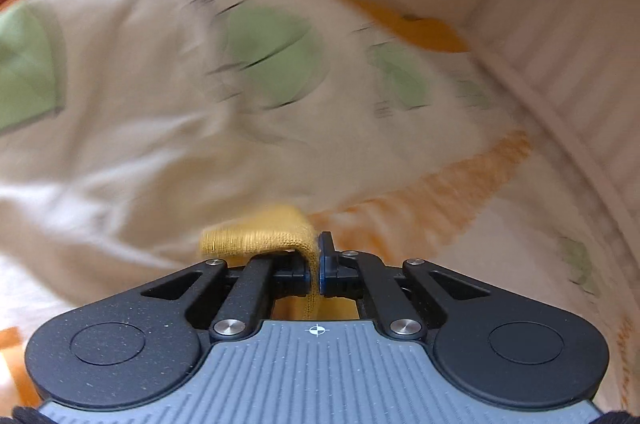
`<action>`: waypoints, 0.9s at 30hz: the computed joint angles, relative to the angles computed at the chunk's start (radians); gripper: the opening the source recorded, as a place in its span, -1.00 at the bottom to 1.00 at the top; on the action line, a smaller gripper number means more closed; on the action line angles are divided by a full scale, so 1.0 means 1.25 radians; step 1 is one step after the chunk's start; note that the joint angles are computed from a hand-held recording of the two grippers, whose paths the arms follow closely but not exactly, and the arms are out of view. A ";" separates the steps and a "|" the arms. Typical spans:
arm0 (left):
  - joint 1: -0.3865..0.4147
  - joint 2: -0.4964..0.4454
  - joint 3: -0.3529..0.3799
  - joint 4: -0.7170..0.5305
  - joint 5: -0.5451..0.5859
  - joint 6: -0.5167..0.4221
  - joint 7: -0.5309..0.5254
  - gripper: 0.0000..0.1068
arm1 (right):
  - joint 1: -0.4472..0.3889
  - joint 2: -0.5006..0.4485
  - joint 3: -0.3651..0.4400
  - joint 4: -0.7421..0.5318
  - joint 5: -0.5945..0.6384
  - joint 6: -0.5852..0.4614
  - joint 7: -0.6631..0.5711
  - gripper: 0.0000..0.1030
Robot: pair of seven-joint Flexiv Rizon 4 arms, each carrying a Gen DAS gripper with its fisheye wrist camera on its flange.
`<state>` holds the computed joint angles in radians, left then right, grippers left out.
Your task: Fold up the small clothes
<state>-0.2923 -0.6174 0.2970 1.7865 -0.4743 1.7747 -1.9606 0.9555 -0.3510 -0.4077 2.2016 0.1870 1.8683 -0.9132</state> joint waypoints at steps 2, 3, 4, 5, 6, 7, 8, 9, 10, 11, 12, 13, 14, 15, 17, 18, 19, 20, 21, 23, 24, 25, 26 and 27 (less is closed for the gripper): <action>0.012 0.011 -0.040 -0.017 0.034 0.034 0.028 -0.95 | 0.009 0.002 -0.010 0.002 0.001 -0.002 -0.002 0.99; 0.013 0.010 -0.055 -0.032 0.044 0.044 0.043 -0.95 | 0.015 0.002 -0.018 0.002 0.002 -0.003 -0.002 0.99; 0.019 0.013 -0.080 -0.043 0.061 0.060 0.063 -0.95 | 0.027 0.003 -0.031 0.005 0.005 -0.003 -0.003 0.99; 0.029 0.014 -0.111 -0.051 0.078 0.077 0.081 -0.95 | 0.037 0.004 -0.043 0.008 0.007 -0.002 -0.004 0.99; 0.043 0.016 -0.148 -0.061 0.098 0.091 0.100 -0.95 | 0.044 0.004 -0.051 0.008 0.008 -0.003 -0.004 0.99; 0.070 0.019 -0.202 -0.066 0.129 0.106 0.116 -0.94 | 0.052 0.005 -0.060 0.010 0.010 -0.003 -0.004 0.99; 0.092 0.020 -0.248 -0.071 0.154 0.116 0.128 -0.95 | 0.058 0.006 -0.068 0.011 0.012 -0.003 -0.004 0.99; 0.114 0.020 -0.298 -0.078 0.185 0.121 0.139 -0.95 | 0.067 0.007 -0.078 0.014 0.015 -0.001 -0.004 0.99; 0.134 0.016 -0.341 -0.083 0.210 0.123 0.146 -0.95 | 0.073 0.007 -0.085 0.015 0.016 0.000 -0.005 0.99; 0.160 0.012 -0.394 -0.088 0.244 0.121 0.152 -0.95 | 0.085 0.009 -0.098 0.017 0.020 -0.001 -0.007 0.99; 0.173 0.007 -0.427 -0.093 0.264 0.119 0.157 -0.94 | 0.092 0.009 -0.108 0.018 0.021 -0.002 -0.007 0.99; 0.184 -0.001 -0.463 -0.098 0.286 0.115 0.161 -0.95 | 0.100 0.009 -0.117 0.019 0.024 -0.002 -0.006 0.99; 0.202 -0.008 -0.502 -0.101 0.310 0.107 0.165 -0.94 | 0.102 0.011 -0.121 0.020 0.024 -0.003 -0.005 0.99; 0.222 -0.023 -0.550 -0.107 0.339 0.095 0.174 -0.94 | 0.105 0.012 -0.125 0.021 0.026 -0.002 -0.004 0.99; 0.225 -0.044 -0.587 -0.118 0.363 0.072 0.196 -0.94 | 0.115 0.013 -0.138 0.023 0.028 -0.003 -0.001 0.99; 0.231 -0.058 -0.613 -0.123 0.377 0.050 0.216 -0.94 | 0.119 0.015 -0.144 0.024 0.028 -0.004 0.000 0.99; 0.230 -0.065 -0.627 -0.119 0.381 0.038 0.231 -0.94 | 0.122 0.016 -0.149 0.026 0.028 -0.004 0.000 0.99; 0.226 -0.074 -0.635 -0.122 0.379 0.021 0.247 -0.94 | 0.128 0.017 -0.157 0.028 0.029 -0.004 0.001 0.99; 0.228 -0.085 -0.650 -0.122 0.377 0.003 0.265 -0.94 | 0.128 0.018 -0.159 0.028 0.029 -0.004 0.003 0.99; 0.228 -0.100 -0.672 -0.116 0.364 -0.026 0.296 -0.94 | 0.135 0.019 -0.170 0.030 0.030 -0.005 0.006 0.99; 0.228 -0.105 -0.678 -0.108 0.360 -0.036 0.312 -0.94 | 0.138 0.019 -0.175 0.031 0.030 -0.006 0.008 0.99; 0.221 -0.110 -0.676 -0.110 0.354 -0.053 0.330 -0.94 | 0.142 0.019 -0.180 0.033 0.031 -0.006 0.010 0.99; 0.216 -0.113 -0.673 -0.115 0.345 -0.073 0.347 -0.94 | 0.144 0.019 -0.185 0.033 0.031 -0.006 0.012 0.99; 0.219 -0.120 -0.681 -0.116 0.339 -0.086 0.365 -0.93 | 0.150 0.019 -0.192 0.035 0.032 -0.007 0.015 0.99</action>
